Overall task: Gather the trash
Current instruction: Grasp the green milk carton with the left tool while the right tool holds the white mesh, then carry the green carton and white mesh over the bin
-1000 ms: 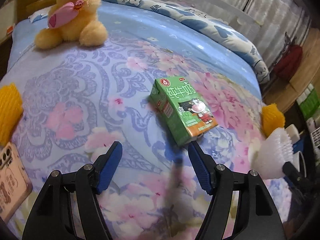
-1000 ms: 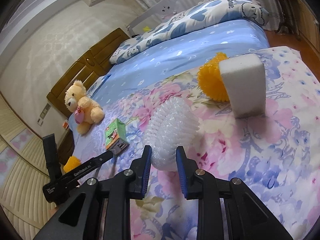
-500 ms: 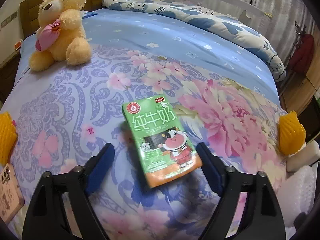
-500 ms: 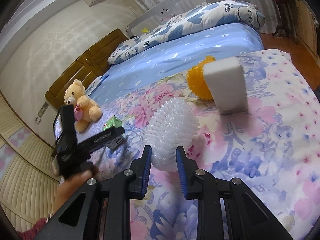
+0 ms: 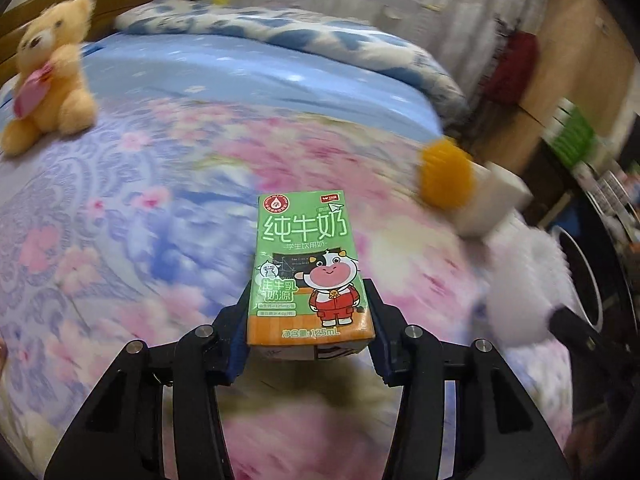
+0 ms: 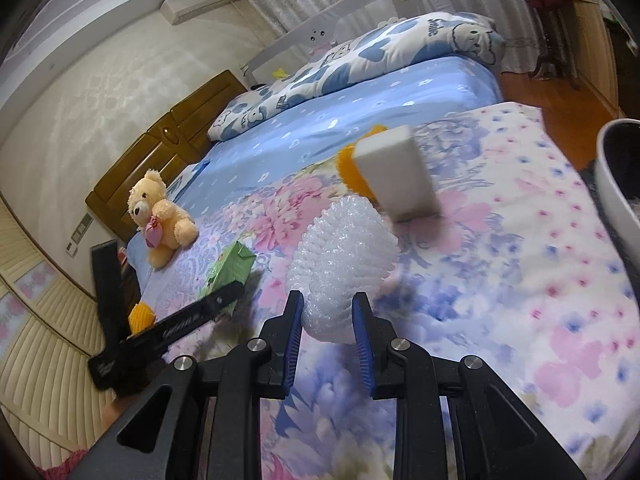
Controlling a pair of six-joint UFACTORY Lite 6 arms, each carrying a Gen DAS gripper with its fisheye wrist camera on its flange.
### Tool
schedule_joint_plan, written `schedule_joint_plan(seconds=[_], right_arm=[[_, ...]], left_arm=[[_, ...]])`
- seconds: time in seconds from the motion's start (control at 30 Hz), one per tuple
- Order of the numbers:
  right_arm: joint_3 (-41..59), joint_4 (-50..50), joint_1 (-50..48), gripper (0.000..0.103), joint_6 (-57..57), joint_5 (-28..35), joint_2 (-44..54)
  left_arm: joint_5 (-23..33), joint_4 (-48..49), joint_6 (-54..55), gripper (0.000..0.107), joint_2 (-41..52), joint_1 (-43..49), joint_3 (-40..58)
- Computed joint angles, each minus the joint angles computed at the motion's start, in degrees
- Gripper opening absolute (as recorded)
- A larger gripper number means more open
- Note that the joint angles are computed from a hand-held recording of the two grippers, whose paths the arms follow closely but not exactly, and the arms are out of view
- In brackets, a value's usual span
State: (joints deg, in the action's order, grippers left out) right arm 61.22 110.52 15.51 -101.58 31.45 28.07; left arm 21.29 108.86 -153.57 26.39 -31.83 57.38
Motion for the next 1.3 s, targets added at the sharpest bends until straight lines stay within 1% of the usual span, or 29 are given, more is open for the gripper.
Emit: schedule_joint_plan(seconds=[0.2,0.53,0.73,0.87,1.0,1.3], right_arm=[[-7.4,1.5,-5.1,0.025,-3.9,2.3,-5.1],[-16.2,0.0,-15.5,0.025,-7.3,6.5,-11.7],[-18.7,-3.1,-21.7,0.025,-7.5,8.2,-13.4],[-19.5,-5.3,-25.5,0.025,-7.4,9.4,-14.2],[-19.8,-7.0,-29.0,0.025,-7.0,10.5,-14.7],[-18.5,-10.2,-34.3,0.025,-5.9,12.4,-14.2]], left_arm=[[1.4,-7.5,7.2,0.047,0.6,-7.5,3.4],[2.6,-17.3,18.9,0.047,5.9,-15.0,13.2],[2.0,-24.5,28.2,0.047,11.7,-17.7,22.6],[2.1,-30.9,36.7,0.047,15.4,-19.0,29.4],[2.9,-38.4,46.4,0.047,19.7,-20.0,37.5],[4.4,-50.4,61.7,0.047,27.6,-20.7,51.7]])
